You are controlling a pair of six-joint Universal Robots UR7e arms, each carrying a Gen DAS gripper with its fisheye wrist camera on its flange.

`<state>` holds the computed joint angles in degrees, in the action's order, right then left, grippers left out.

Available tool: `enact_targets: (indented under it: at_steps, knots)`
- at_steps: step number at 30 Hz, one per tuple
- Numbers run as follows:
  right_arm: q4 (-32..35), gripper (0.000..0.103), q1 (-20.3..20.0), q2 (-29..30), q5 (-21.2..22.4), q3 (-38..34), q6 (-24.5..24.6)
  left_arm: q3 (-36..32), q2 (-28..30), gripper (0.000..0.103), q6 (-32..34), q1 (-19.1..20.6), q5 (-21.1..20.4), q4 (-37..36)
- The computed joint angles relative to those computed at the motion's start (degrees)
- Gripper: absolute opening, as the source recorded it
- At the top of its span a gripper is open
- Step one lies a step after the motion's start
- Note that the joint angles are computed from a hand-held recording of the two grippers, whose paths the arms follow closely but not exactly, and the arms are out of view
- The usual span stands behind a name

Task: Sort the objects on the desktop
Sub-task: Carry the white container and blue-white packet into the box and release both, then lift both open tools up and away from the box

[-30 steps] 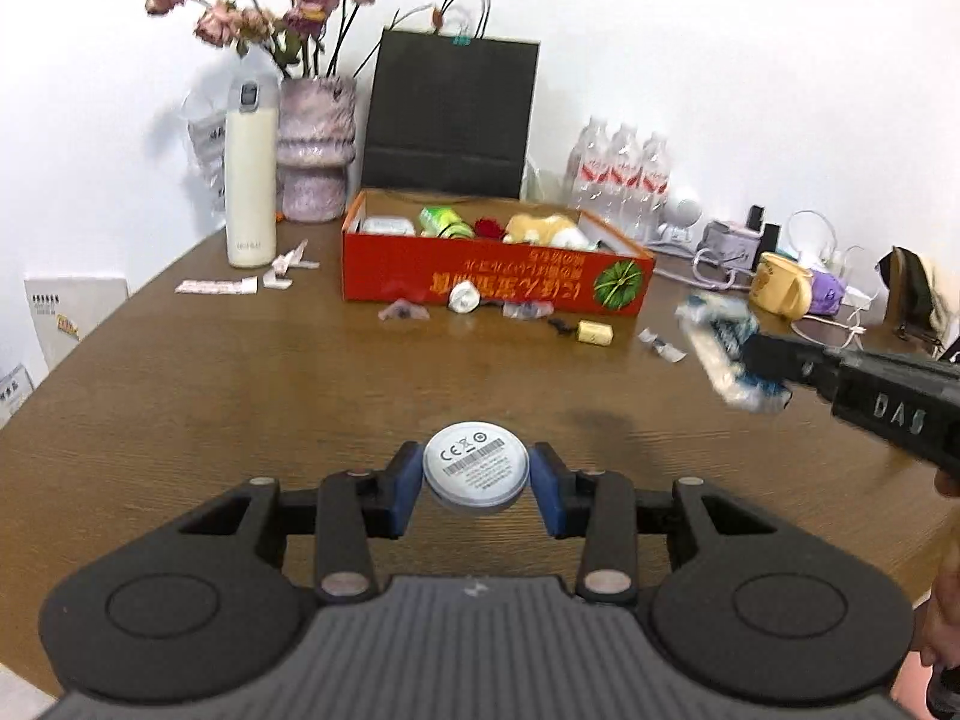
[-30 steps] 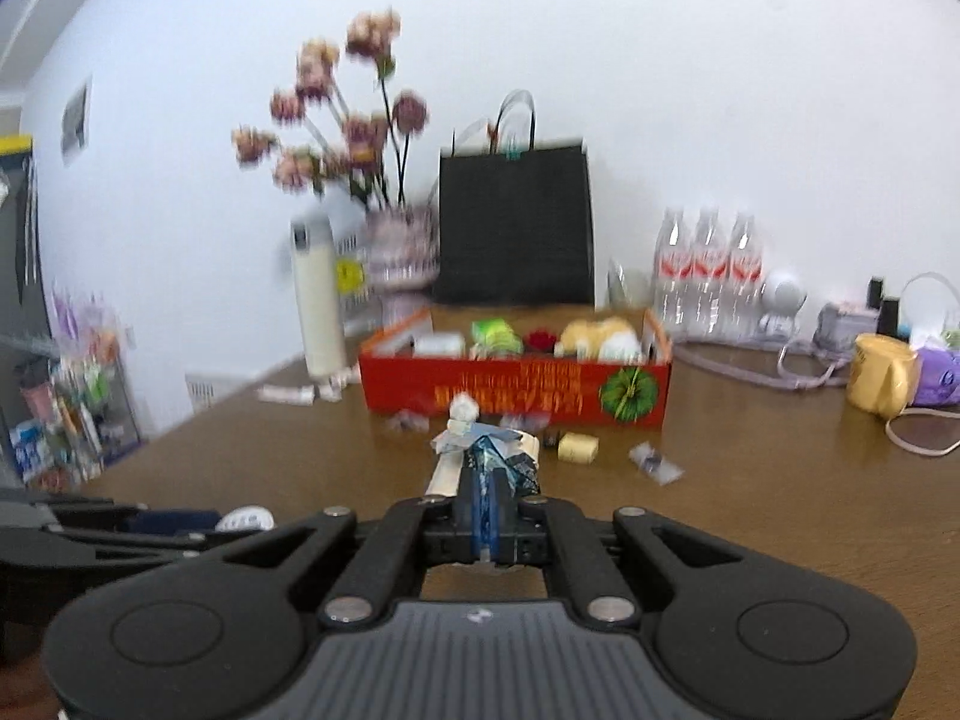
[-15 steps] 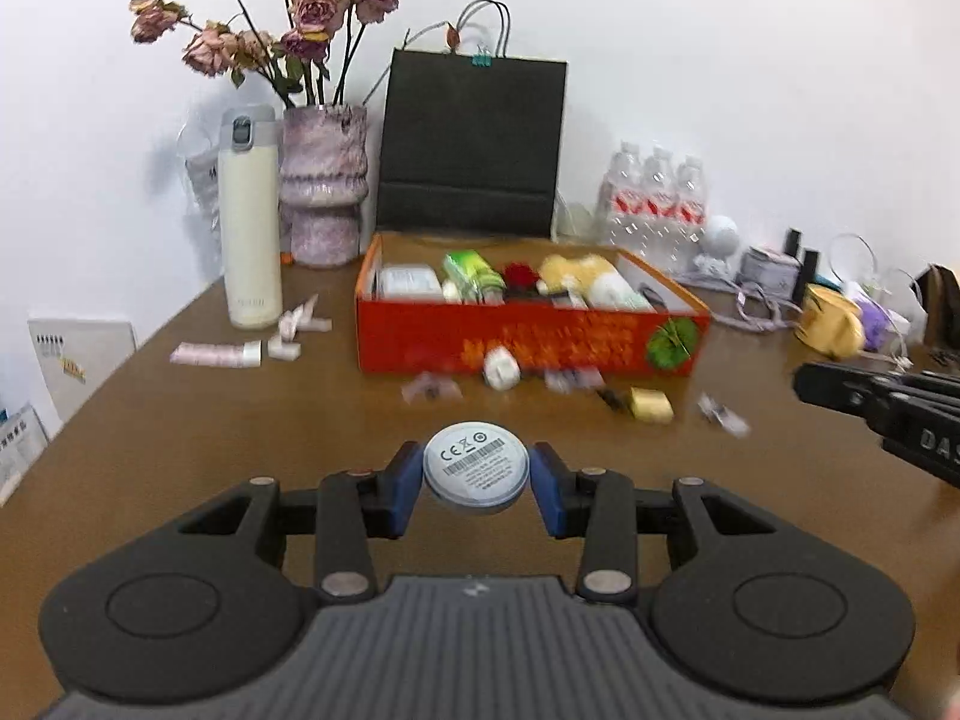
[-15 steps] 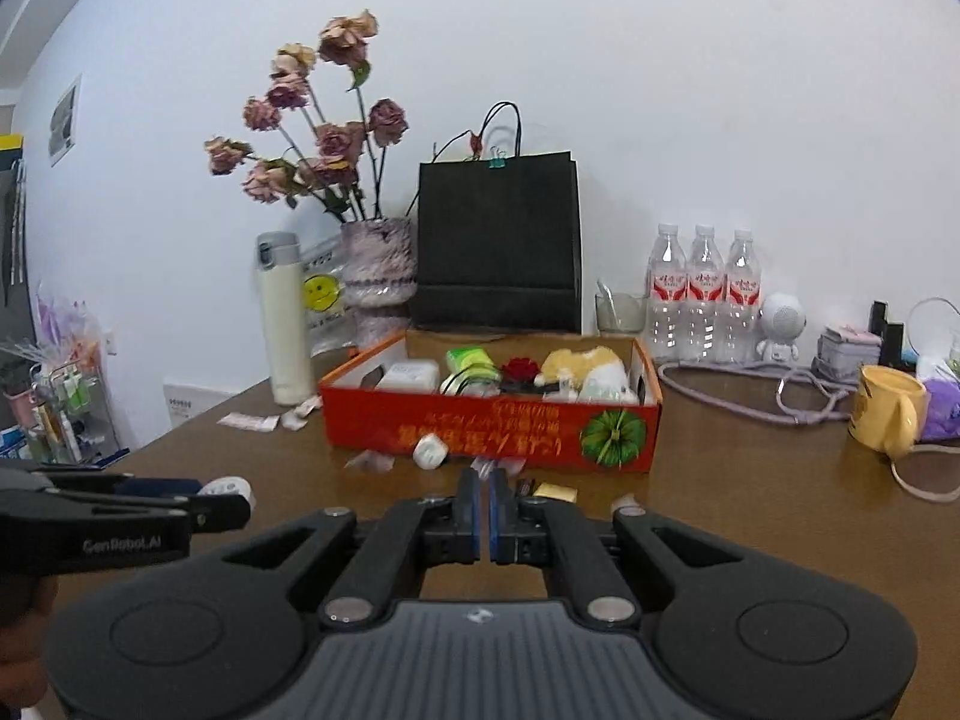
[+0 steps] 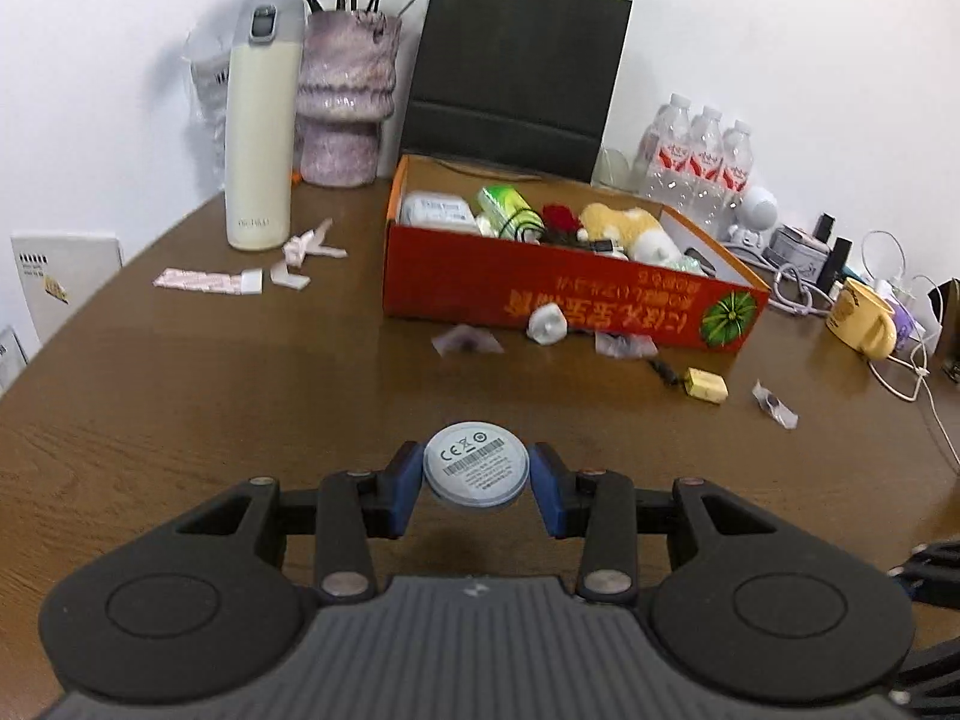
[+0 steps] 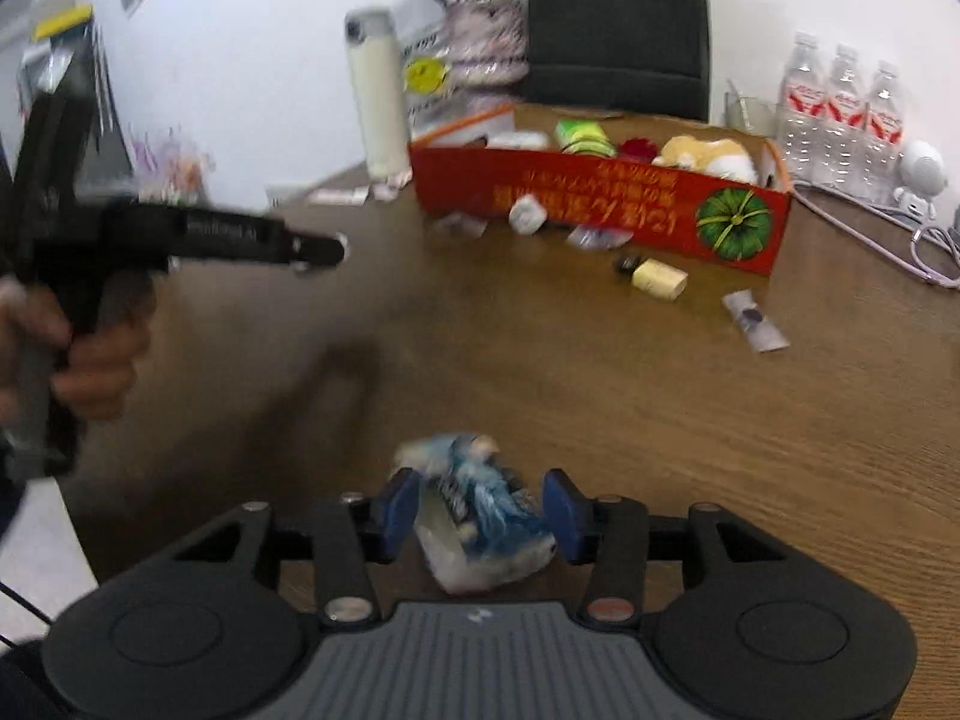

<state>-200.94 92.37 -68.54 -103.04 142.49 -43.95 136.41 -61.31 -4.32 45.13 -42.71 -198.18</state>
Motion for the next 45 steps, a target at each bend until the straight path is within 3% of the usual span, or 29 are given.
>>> enact_targets:
  at_steps: [1, 3, 7, 9, 12, 16, 18, 21, 22, 25, 28, 30, 32, 35, 36, 38, 40, 45]
  knots:
    - [-3.26, 0.02, 0.0, 1.48, 0.23, 0.23, -1.36, -0.1, 0.17, 0.04, -0.18, 0.0, 0.19, 0.08]
    - [-4.18, 0.011, 0.49, 3.12, -0.01, -0.99, -0.58, -0.15, 0.86, 0.04, 0.28, -0.33, 0.87, -1.33]
    - [-8.38, 0.008, 2.95, 6.95, -2.5, -5.3, 0.21, -1.55, 2.07, 0.04, 4.05, -0.96, 2.11, -4.7]
    - [-10.22, 0.008, 3.79, 7.29, -1.19, -8.47, 1.91, -3.71, 3.0, 0.04, 8.08, -0.86, 2.74, -8.03]
    - [-10.09, 0.008, 4.49, 7.1, 1.94, -15.26, 5.77, -9.38, 5.09, 0.04, 17.56, 0.86, 0.47, -13.94]
    - [-2.1, 0.009, 5.07, 10.64, 2.01, -28.73, 8.32, -21.89, 11.8, 0.04, 26.72, 4.36, 1.91, -13.24]
    - [5.82, 0.009, 5.06, 14.0, 0.08, -36.96, 11.32, -27.99, 15.37, 0.04, 29.55, 6.2, 3.32, -8.65]
    - [18.56, 0.009, 4.87, 18.86, -3.13, -47.65, 17.91, -34.92, 18.3, 0.04, 28.42, 8.63, 3.99, 2.2]
    - [21.64, 0.011, 4.81, 20.72, -4.48, -50.71, 19.42, -36.62, 19.0, 0.04, 27.15, 9.27, 4.26, 4.68]
    - [22.43, 0.019, 4.81, 25.3, -8.31, -54.64, 18.83, -39.64, 18.7, 0.041, 22.0, 11.33, 2.4, 15.02]
    - [22.91, 0.023, 4.69, 28.67, -11.66, -57.94, 19.96, -39.55, 17.78, 0.042, 21.55, 11.89, 0.11, 16.75]
    - [23.08, 0.032, 4.97, 29.28, -12.91, -58.92, 20.77, -39.26, 16.27, 0.046, 18.84, 12.03, -1.44, 18.92]
    - [21.44, 0.052, 5.0, 28.12, -11.45, -57.61, 21.14, -39.19, 14.38, 0.049, 15.79, 12.02, -2.96, 21.48]
    - [21.3, 0.062, 6.05, 26.37, -12.08, -56.77, 20.75, -39.85, 11.19, 0.051, 10.45, 11.32, -4.28, 28.35]
    - [23.06, 0.064, 6.62, 25.66, -13.05, -56.76, 20.94, -40.5, 10.74, 0.054, 8.49, 10.85, -3.53, 30.93]
    - [29.77, 0.077, 7.89, 24.23, -15.57, -57.62, 21.82, -41.54, 9.56, 0.084, 4.04, 9.71, -1.81, 36.91]
    - [34.67, 0.087, 8.97, 22.76, -17.09, -57.84, 22.59, -41.97, 8.47, 0.092, 1.73, 8.69, -1.28, 41.32]
    - [41.43, 0.088, 10.97, 18.35, -19.7, -55.72, 27.16, -39.51, 6.62, 0.103, -0.2, 5.2, 3.58, 43.47]
